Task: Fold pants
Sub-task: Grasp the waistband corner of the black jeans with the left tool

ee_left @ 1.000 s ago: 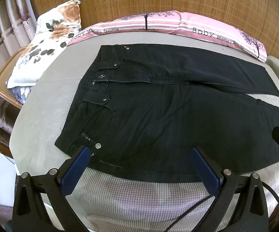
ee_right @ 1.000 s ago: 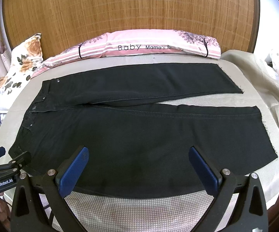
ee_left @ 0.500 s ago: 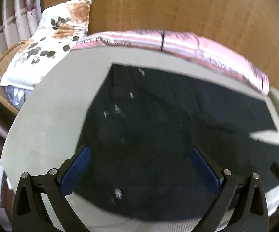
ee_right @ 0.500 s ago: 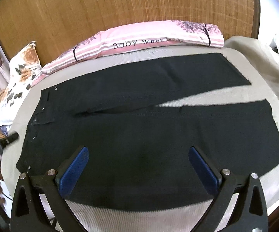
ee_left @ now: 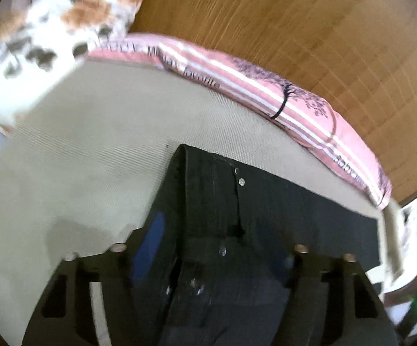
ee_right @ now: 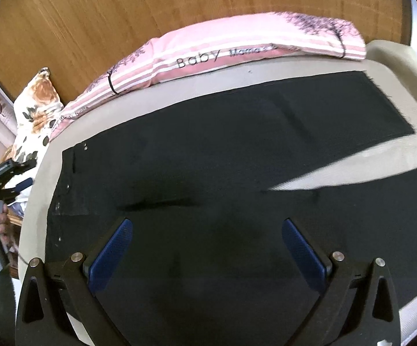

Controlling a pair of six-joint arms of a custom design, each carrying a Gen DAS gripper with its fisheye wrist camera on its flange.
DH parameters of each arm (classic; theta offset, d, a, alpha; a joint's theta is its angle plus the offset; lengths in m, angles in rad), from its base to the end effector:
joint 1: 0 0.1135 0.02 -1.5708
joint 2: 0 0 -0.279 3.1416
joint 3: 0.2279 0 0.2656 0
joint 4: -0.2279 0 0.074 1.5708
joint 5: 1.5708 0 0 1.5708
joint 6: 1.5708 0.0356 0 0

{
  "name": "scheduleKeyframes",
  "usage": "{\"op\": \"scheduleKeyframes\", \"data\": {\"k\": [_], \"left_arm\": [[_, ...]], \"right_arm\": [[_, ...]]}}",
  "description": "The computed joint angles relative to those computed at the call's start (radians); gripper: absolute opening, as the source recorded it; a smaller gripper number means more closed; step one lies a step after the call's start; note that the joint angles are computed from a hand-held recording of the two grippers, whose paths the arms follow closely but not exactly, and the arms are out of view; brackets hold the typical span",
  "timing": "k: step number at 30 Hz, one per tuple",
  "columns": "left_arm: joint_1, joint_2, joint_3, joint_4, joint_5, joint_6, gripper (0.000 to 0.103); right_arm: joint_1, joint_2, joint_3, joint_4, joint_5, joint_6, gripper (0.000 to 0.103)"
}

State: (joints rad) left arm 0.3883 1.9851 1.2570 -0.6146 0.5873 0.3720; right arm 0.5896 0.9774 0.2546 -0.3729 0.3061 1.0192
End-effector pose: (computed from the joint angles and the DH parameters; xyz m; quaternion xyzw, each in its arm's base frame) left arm 0.3673 0.1289 0.1406 0.0252 0.9512 -0.2266 0.2079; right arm 0.1282 0.0729 0.1227 0.2398 0.9308 0.0648 0.2680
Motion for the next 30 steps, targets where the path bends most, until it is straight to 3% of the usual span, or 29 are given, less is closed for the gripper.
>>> {"op": "scheduleKeyframes", "data": {"k": [2, 7, 12, 14, 25, 30], "left_arm": [[-0.012, 0.095, 0.087, -0.048, 0.019, -0.007, 0.051], [-0.026, 0.268, 0.245, -0.099, 0.030, -0.028, 0.048], [-0.033, 0.367, 0.350, -0.175, 0.086, -0.001, 0.037], [-0.040, 0.389, 0.378, -0.203, 0.095, 0.009, 0.025], [-0.069, 0.455, 0.487, -0.247, 0.137, 0.030, 0.021], [-0.098, 0.529, 0.605, -0.309, 0.128, 0.019, 0.021]], "right_arm": [[-0.048, 0.100, 0.019, 0.088, -0.036, -0.052, 0.103], [-0.103, 0.280, 0.074, 0.211, -0.078, -0.141, 0.103], [-0.150, 0.422, 0.121, 0.303, -0.119, -0.207, 0.103], [-0.163, 0.462, 0.133, 0.328, -0.136, -0.223, 0.103], [-0.199, 0.592, 0.175, 0.424, -0.183, -0.294, 0.103], [-0.239, 0.589, 0.172, 0.453, -0.203, -0.340, 0.103]]}}
